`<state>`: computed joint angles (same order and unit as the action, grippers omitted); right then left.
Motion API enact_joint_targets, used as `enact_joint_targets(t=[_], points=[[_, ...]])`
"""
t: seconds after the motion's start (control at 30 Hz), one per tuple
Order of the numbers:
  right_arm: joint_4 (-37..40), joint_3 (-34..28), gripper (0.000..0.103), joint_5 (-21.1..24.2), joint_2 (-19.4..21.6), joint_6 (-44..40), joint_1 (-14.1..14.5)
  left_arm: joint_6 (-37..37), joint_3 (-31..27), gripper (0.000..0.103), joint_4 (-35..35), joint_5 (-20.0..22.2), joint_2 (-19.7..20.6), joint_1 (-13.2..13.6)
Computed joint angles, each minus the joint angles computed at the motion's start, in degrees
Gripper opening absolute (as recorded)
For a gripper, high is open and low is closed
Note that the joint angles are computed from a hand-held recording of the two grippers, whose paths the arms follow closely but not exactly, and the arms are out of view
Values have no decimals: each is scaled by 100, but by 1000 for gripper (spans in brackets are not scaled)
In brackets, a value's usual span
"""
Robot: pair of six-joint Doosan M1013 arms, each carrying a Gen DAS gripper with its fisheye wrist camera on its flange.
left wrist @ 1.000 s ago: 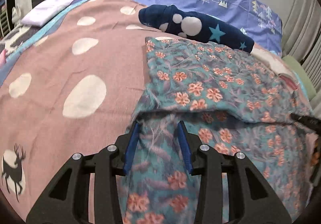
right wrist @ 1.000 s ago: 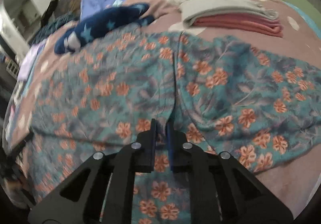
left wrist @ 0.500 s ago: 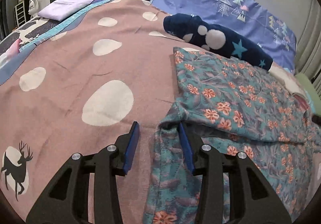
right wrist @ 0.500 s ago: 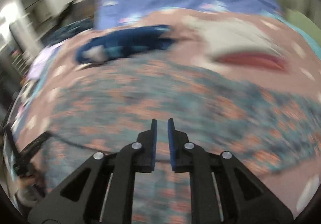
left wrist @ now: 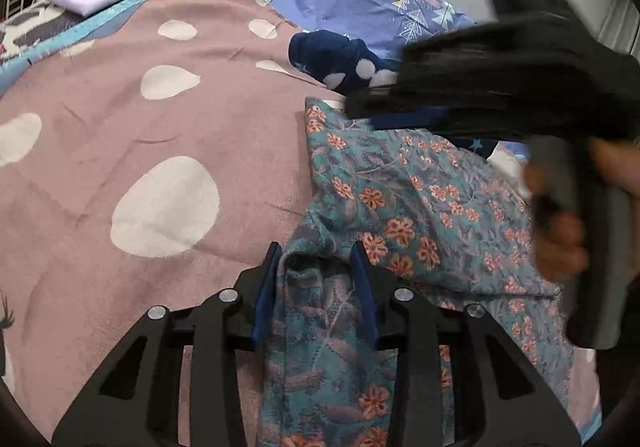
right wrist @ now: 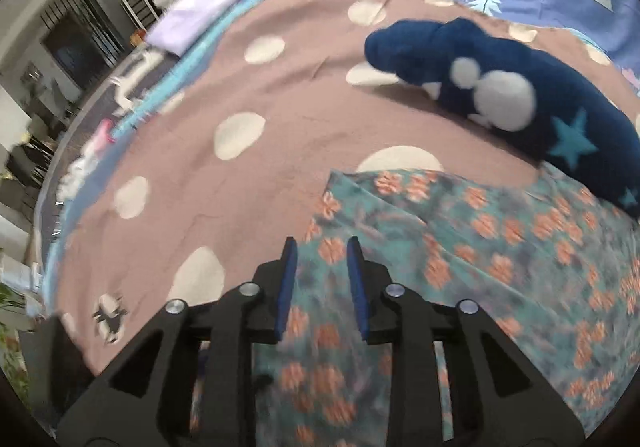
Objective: Fold small clothes
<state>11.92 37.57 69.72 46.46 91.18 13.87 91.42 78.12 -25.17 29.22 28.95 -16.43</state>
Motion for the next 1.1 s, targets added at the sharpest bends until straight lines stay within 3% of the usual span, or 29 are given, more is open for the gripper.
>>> enact_joint_targets(t=[0.03,0.1,0.13,0.17,0.2,0.37,0.47,0.53,0.63,0.8,0.87,0.93,0.97,1.0,1.07,1.1], points=[[-106,-231,47,173,147,128,32,48,2,37,-73,-3,3,8],[-238,-572,50,347,382,320,65,110,13,37,-173,-15,2,12],[-326,-653,35,401,447,351,80,135,17,37,-215,-22,1,13],[-380,-765,4,476,530,338,91,173,27,24,-268,-42,-3,15],[-374,-943,1,597,656,284,98,350,38,9,-476,-40,-2,29],[-81,-676,0,-150,595,299,101,-129,161,8,0,-255,-91,-2],[128,-557,0,-199,610,79,62,-202,126,9,-42,-115,-56,29],[309,-222,5,-398,399,6,-9,-97,134,12,-264,-88,-50,69],[616,700,27,-1039,-223,-62,-140,48,121,15,-562,-33,-26,125],[865,2850,27,-2248,-1636,-774,-443,47,126,16,-520,-32,-38,112],[185,3609,27,-2649,-2108,-188,-582,-43,121,16,-374,-32,-43,89],[-855,3953,27,-2661,-2272,980,-669,-124,115,16,-249,-35,-41,73],[-1187,4013,23,-2412,-2239,1420,-754,-141,112,16,-212,-31,-35,72],[-1220,4183,23,-2464,-2210,1559,-853,-126,96,17,-210,-9,-24,74],[-622,4575,22,-3212,-2362,945,-989,-350,36,17,107,41,-4,43],[-546,4623,22,-3309,-2381,789,-998,-447,22,17,246,54,-8,28]])
